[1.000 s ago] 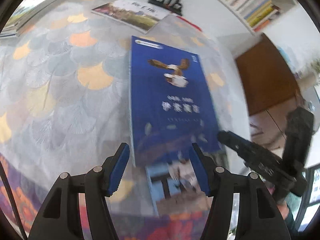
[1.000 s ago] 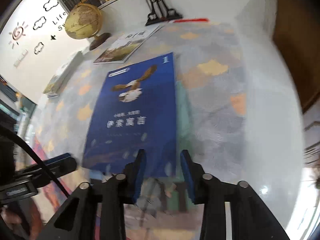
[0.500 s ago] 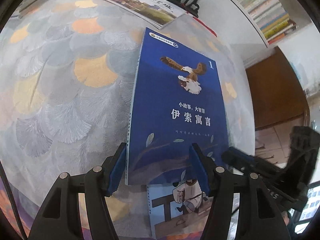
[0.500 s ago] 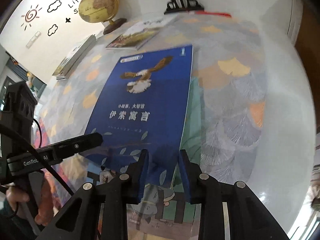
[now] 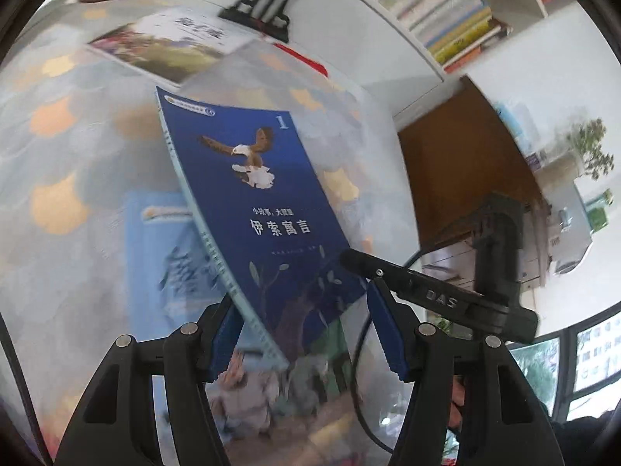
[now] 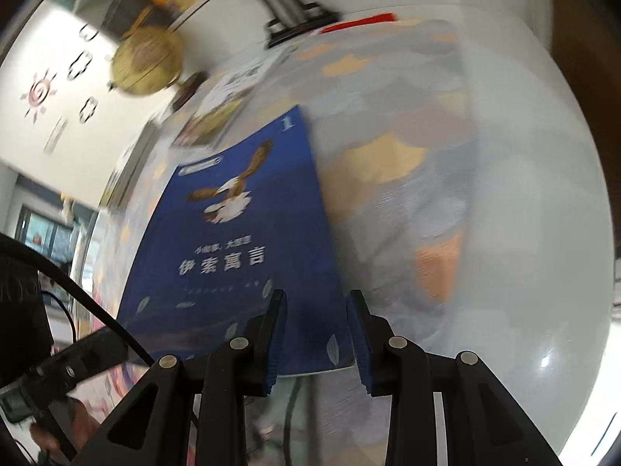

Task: Organize books
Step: 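Lift the blue book off the table with both tools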

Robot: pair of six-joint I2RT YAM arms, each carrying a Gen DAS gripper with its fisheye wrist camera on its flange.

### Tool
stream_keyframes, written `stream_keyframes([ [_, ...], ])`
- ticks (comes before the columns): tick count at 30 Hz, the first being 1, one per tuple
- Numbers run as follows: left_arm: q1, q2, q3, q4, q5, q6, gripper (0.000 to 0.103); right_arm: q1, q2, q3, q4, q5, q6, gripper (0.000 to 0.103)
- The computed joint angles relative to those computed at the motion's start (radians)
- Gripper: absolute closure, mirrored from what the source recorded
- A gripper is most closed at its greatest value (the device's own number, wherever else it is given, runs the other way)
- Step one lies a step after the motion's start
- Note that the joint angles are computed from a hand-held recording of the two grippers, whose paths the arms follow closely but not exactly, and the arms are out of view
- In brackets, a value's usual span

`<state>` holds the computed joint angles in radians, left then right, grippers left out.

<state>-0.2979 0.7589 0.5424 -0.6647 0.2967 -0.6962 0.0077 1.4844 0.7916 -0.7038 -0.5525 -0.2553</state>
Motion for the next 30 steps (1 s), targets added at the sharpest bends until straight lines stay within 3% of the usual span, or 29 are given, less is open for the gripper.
stream_keyframes([
  [2, 0.004, 0.106, -0.012, 0.084, -0.010, 0.012, 0.064, -0.005, 0.016, 0.006, 0.004, 0.015, 0.005, 0.071],
  [5, 0.060, 0.196, -0.031, 0.152, 0.039, 0.021, 0.080, -0.020, 0.020, 0.009, -0.006, 0.032, -0.013, 0.069],
  [10, 0.122, 0.198, -0.084, 0.230, 0.198, -0.046, 0.086, -0.060, 0.065, 0.035, -0.037, -0.009, -0.049, 0.064],
  [14, 0.267, 0.134, -0.146, 0.376, 0.462, -0.184, 0.086, -0.098, 0.109, 0.093, -0.130, -0.102, -0.066, 0.052],
  [17, 0.336, 0.145, -0.175, 0.497, 0.609, -0.279, 0.086, -0.185, 0.201, 0.155, -0.242, -0.249, -0.124, 0.023],
  [19, 0.352, 0.149, -0.192, 0.542, 0.646, -0.320, 0.086, -0.233, 0.303, 0.197, -0.318, -0.341, -0.155, 0.018],
  [20, 0.349, 0.156, -0.192, 0.545, 0.648, -0.319, 0.086, -0.254, 0.370, 0.223, -0.369, -0.399, -0.184, 0.020],
  [21, 0.341, 0.166, -0.185, 0.527, 0.644, -0.299, 0.086, -0.268, 0.405, 0.228, -0.383, -0.440, -0.184, 0.028],
  [22, 0.333, 0.179, -0.177, 0.500, 0.640, -0.273, 0.086, -0.269, 0.403, 0.218, -0.366, -0.467, -0.166, 0.045],
  [24, 0.318, 0.226, -0.133, 0.405, 0.611, -0.185, 0.086, -0.264, 0.398, 0.209, -0.336, -0.495, -0.152, 0.066],
  [27, 0.266, 0.282, -0.061, 0.257, 0.512, -0.058, 0.086, -0.202, 0.296, 0.170, -0.224, -0.401, -0.087, 0.073],
  [30, 0.187, 0.285, 0.011, 0.111, 0.343, 0.056, 0.086, -0.109, 0.148, 0.107, -0.122, -0.259, -0.069, 0.077],
])
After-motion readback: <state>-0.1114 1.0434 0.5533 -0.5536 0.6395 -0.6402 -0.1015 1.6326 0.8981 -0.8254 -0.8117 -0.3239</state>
